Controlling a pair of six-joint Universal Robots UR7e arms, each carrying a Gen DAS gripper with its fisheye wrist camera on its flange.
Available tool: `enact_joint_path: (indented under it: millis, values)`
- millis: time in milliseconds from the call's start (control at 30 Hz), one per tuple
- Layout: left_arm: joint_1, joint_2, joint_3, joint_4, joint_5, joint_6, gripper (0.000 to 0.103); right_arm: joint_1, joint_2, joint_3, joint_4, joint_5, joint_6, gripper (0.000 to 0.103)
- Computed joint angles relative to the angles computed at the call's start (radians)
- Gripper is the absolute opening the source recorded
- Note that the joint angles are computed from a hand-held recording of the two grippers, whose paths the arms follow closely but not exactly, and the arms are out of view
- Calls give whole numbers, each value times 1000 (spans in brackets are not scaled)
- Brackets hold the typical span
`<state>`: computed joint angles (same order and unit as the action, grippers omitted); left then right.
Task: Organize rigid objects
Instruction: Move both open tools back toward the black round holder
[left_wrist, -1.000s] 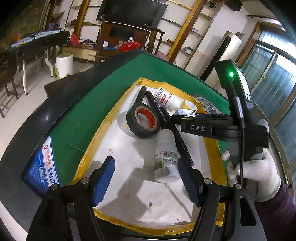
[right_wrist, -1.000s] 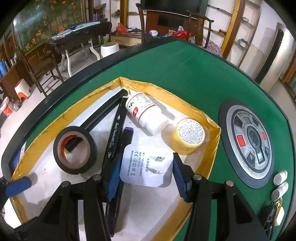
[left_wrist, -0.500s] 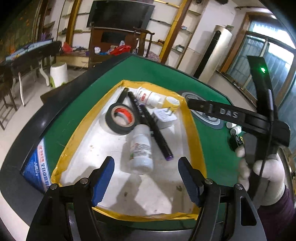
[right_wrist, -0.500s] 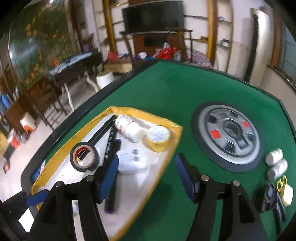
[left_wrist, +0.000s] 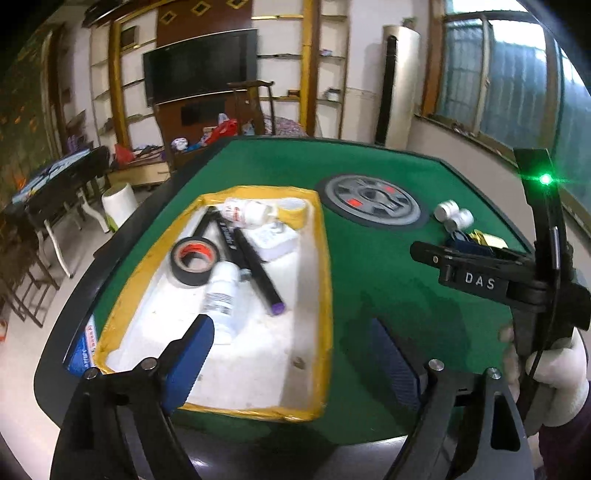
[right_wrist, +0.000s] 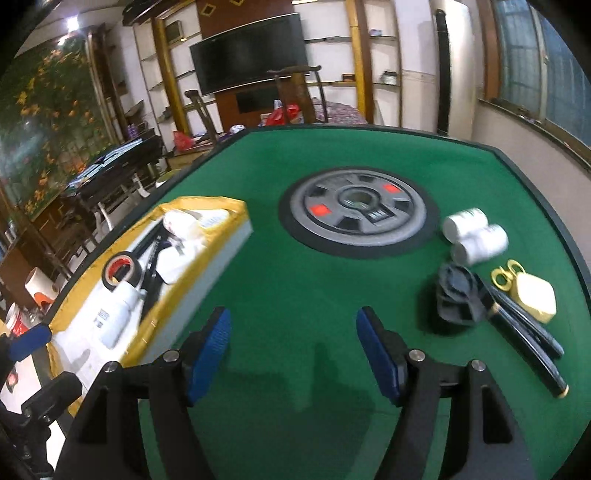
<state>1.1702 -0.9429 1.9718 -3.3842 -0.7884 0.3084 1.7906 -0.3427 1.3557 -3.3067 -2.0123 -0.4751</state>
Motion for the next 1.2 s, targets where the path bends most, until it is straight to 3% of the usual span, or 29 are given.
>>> enact_joint_path:
  millis: [400,600,867,1200]
  values:
    - [-73,94,-34,57,93,45,89,-51,-88,133,-123,27,-8,74]
    - [-74,142,-92,127,97,37,89,-80,-121,162,-150,26,0,74]
    - [-57,193,-160,213,95,7,89,-129,-164,172,-161,35,64,74]
    - [-25,235,-228,316,60,-50,89,-202,-228,168,-136,80,224,75]
